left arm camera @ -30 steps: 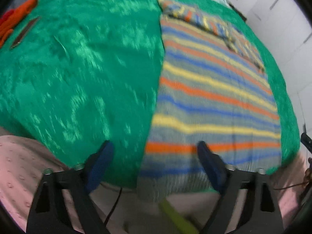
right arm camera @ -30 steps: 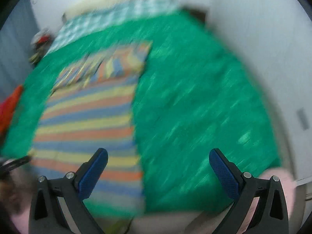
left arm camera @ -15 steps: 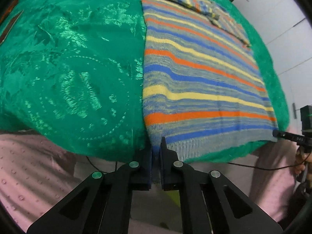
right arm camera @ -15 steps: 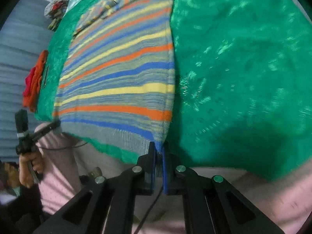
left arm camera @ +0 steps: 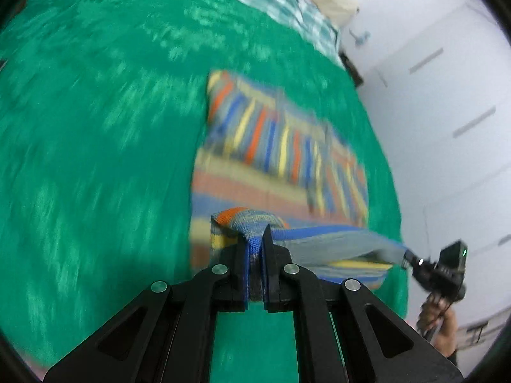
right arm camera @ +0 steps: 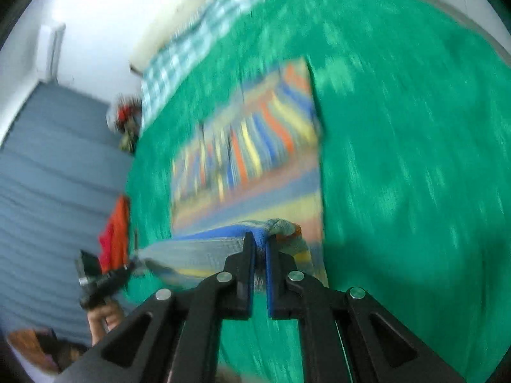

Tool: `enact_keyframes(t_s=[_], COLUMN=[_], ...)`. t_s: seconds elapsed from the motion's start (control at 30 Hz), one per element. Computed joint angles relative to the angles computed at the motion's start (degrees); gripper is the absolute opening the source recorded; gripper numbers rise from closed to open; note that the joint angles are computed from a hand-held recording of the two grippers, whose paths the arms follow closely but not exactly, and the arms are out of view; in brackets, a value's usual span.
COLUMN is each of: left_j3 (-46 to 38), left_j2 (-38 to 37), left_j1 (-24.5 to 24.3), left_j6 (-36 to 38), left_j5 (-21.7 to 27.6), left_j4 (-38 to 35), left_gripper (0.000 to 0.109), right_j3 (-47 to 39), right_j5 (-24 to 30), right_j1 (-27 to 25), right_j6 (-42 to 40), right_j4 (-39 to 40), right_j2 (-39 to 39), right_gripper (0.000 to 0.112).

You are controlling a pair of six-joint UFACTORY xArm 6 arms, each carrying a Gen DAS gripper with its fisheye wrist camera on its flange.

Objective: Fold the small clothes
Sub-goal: 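Grasp the sweater hem with both tools and fold it up over the collar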

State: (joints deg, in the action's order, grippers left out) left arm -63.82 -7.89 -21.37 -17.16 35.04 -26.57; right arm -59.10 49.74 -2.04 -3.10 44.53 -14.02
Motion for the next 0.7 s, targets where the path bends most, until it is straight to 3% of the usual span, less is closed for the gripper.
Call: enact_keyframes(t_s=[0.1, 0.17, 0.3, 0.37, 0.43, 0.47, 0.5, 0.53, 0.63, 0.7], left_j3=[-12.6, -22.3, -41.5, -50.6, -60.2, -65.7, -68.8, -69.4, -60.6, -50.7], left_j2=[12.4, 20.8, 35.9, 42.4, 49.2, 52.6, 54.8, 55.3, 49.7, 43.1], left_j1=[2.4, 3.9, 6.7, 7.4, 8.1, 8.6, 9.2, 9.6, 9.7, 9.2], left_j6=[0.5, -0.3, 0.1, -2.4, -6.6, -9.1, -10.9, -12.5, -12.5, -9.6], left_j5=[0.0, 2.3, 11.9, 14.4, 14.0, 15.6, 15.4, 14.4, 7.7, 3.6], left_j4=[-0.3, 0.2, -1.7, 0.7, 4.7, 5.7, 5.1, 5.9, 9.4, 10.6], left_gripper=[0.003, 0.004, 0.005, 0.007, 0.009, 0.024, 0.046, 0.051, 0.052, 0.052], right_j3=[-12.1, -20.3, -35.4, -41.6, -46.3, -47.3, -48.7, -49.0, -47.2, -45.9], right_j5=[-4.2, -3.2, 1.1, 3.3, 0.9, -1.2, -3.4, -4.7, -7.1, -7.2], right_j1=[1.1, 0.6, -0.8, -2.4, -3.4, -3.7, -3.7, -3.8, -4.0, -3.9], right_j6=[1.7, 3.7, 8.2, 7.7, 6.7, 6.7, 8.5, 9.9, 5.8, 5.6], right_j4=[0.9, 0.6, 0.3, 3.7, 10.4, 11.8, 10.8, 9.8, 10.1, 2.7], right_j2=[13.4, 21.5, 35.8, 41.8, 47.3, 48.7, 50.5, 51.1, 49.3, 46.9], right_gripper=[0.005, 0.005, 0.006, 0.006, 0.013, 0.015, 0.029, 0.036, 0.036, 0.036])
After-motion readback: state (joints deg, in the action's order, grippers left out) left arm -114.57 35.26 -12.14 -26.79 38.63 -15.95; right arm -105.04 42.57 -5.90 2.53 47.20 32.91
